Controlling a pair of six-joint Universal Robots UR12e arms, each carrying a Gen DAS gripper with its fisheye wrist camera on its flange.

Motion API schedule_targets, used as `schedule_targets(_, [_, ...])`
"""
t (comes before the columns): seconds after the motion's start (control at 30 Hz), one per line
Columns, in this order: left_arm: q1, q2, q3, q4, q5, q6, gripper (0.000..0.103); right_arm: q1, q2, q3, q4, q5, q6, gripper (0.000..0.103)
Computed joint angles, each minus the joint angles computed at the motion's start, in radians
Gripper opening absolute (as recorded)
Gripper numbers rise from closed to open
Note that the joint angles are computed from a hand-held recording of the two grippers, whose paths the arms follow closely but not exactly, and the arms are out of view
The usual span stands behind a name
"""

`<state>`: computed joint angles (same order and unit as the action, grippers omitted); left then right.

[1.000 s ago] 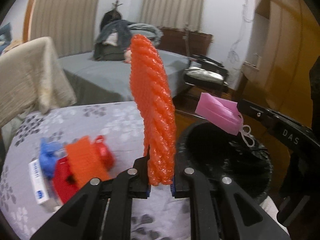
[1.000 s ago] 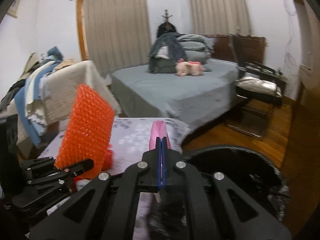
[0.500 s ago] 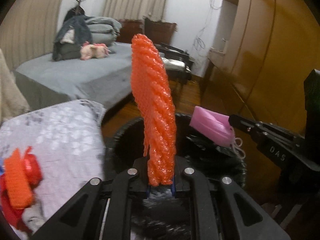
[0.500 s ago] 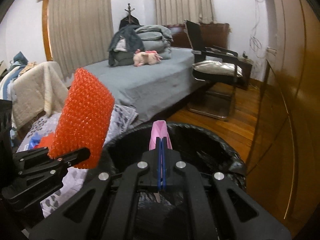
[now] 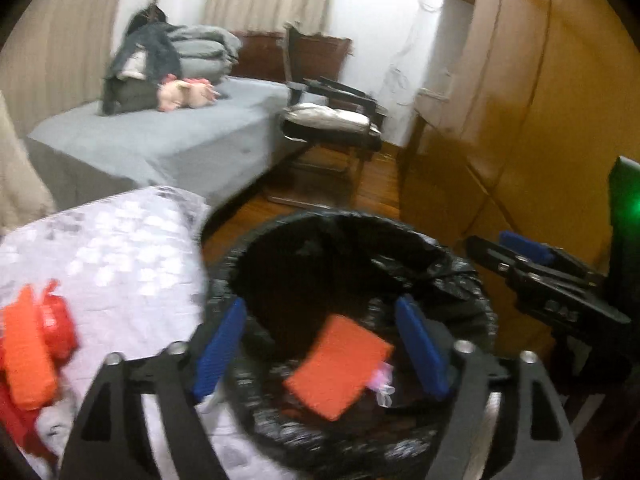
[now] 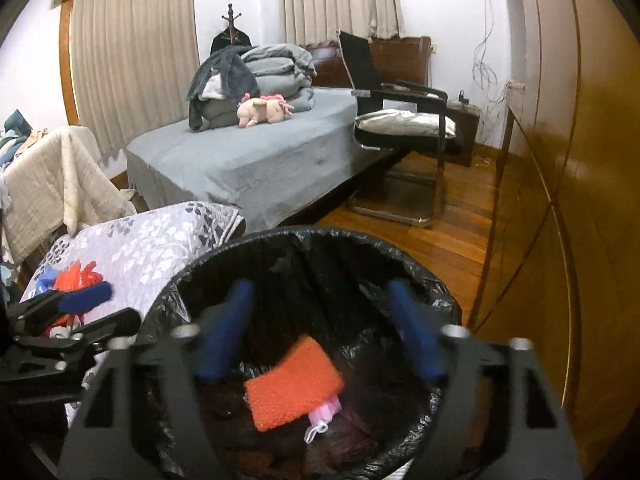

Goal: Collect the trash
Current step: 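Return the left tool to the pile and grasp the white plastic bag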

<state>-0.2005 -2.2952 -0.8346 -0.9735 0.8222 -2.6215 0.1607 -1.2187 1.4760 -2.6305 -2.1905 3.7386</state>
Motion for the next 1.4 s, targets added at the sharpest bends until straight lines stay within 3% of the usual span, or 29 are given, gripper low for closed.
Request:
schedule_targets(0.03, [0.005, 0.003, -0.008, 0.03, 0.009, -0.016, 0.086, 0.006, 0.005, -0.005, -0.011, -0.014, -0.004, 0.095])
schedule_targets(0.2, [0.031, 0.011, -0.027, 0.174, 0.09, -0.097, 0.097, 0.02, 0.029, -0.044, -0.058, 0.007, -0.03, 0.098])
schedule_targets(0.67, [0.128, 0.06, -0.145, 0.391, 0.317, -0.235, 0.097, 0.066, 0.167, -0.24, -0.083, 0.141, -0.124, 0.098])
schedule_targets(1.0, [0.162, 0.055, -0.177, 0.373, 0.419, -0.304, 0.089, 0.099, 0.278, -0.386, -0.059, 0.223, -0.212, 0.098])
schedule_targets(1.33, [0.169, 0.033, -0.171, 0.303, 0.409, -0.32, 0.081, 0.105, 0.328, -0.441, -0.001, 0.28, -0.219, 0.097])
schedule_targets(1.4, [0.168, 0.024, -0.159, 0.288, 0.403, -0.314, 0.075, 0.105, 0.331, -0.444, 0.009, 0.286, -0.22, 0.097])
